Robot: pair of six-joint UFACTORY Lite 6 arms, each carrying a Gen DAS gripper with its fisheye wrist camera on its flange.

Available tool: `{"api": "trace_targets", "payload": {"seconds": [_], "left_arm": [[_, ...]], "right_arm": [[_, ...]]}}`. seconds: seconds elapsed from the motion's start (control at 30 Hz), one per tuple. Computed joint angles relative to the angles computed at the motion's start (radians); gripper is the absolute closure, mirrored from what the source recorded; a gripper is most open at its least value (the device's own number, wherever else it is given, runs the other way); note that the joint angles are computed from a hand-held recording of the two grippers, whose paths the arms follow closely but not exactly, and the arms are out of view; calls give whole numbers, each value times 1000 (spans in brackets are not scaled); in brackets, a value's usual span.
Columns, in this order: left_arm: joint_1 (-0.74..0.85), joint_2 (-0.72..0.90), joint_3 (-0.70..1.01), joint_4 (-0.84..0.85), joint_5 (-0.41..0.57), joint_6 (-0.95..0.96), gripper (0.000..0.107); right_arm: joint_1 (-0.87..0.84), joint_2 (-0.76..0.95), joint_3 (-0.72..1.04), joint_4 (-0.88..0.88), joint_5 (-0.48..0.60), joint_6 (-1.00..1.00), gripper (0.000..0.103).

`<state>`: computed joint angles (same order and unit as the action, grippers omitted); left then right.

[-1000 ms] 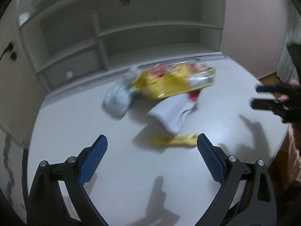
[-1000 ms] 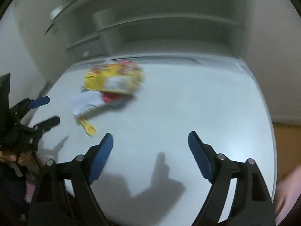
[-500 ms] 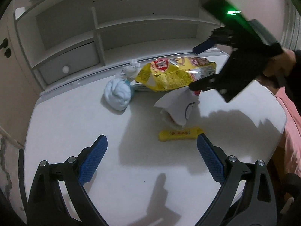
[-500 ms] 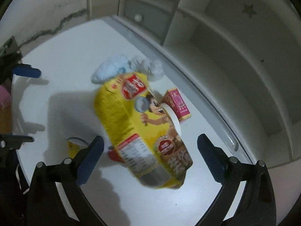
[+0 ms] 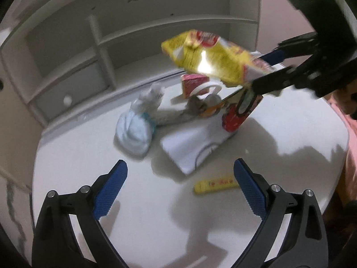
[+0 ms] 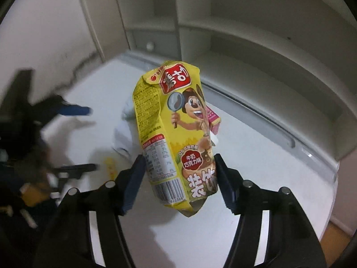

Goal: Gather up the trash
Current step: 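Grasp the yellow snack bag with the right tool while the left tool grasps the white-red printed paper, then carry the snack bag and printed paper to the bin and open both tools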

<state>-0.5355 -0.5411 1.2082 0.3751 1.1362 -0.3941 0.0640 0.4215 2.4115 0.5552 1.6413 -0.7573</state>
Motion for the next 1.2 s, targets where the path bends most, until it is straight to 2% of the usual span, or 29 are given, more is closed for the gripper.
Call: {"api": "trace_targets", "payload": {"seconds": [0.1, 0.2, 0.27, 0.33, 0.37, 0.43, 0.5, 0.6, 0.67, 0.77, 0.93, 1.03, 1.13, 1.2], "left_arm": [[38, 78, 50, -36, -43, 146, 14], [118, 174, 105, -155, -92, 337, 14], [143, 216, 115, -190, -113, 390, 14], [142, 245, 115, -190, -125, 405, 23], [126, 250, 111, -163, -129, 394, 34], [106, 268, 119, -144, -124, 378, 39], [99, 283, 124, -166, -106, 397, 56], [86, 288, 124, -154, -89, 380, 71], [82, 271, 133, -133, -70, 339, 79], [62, 255, 194, -91, -18, 268, 85], [-129, 302, 378, 62, 129, 69, 85], [-323, 431, 554, 143, 199, -57, 85], [-479, 598, 719, 150, 186, -147, 85], [-562, 766, 884, 120, 154, -169, 85]], "right_arm": [[-116, -73, -90, 72, 36, -27, 42], [-231, -185, -239, 104, 50, -99, 42], [-287, -224, -287, 123, 60, -121, 42], [-334, -233, -307, 141, 69, -139, 42], [-375, -247, -319, 154, 89, -153, 42], [-428, -259, -324, 173, 117, -172, 42], [-480, -288, -363, 186, 131, -200, 41], [-555, -309, -395, 203, 158, -238, 42], [-583, -331, -430, 206, 150, -252, 42], [-683, -338, -445, 224, 186, -296, 42], [-913, -269, -367, 235, 261, -362, 42], [-1073, -168, -260, 231, 293, -375, 42], [-1211, -43, -151, 192, 278, -371, 41], [-1293, 37, -105, 144, 228, -371, 42]]}}
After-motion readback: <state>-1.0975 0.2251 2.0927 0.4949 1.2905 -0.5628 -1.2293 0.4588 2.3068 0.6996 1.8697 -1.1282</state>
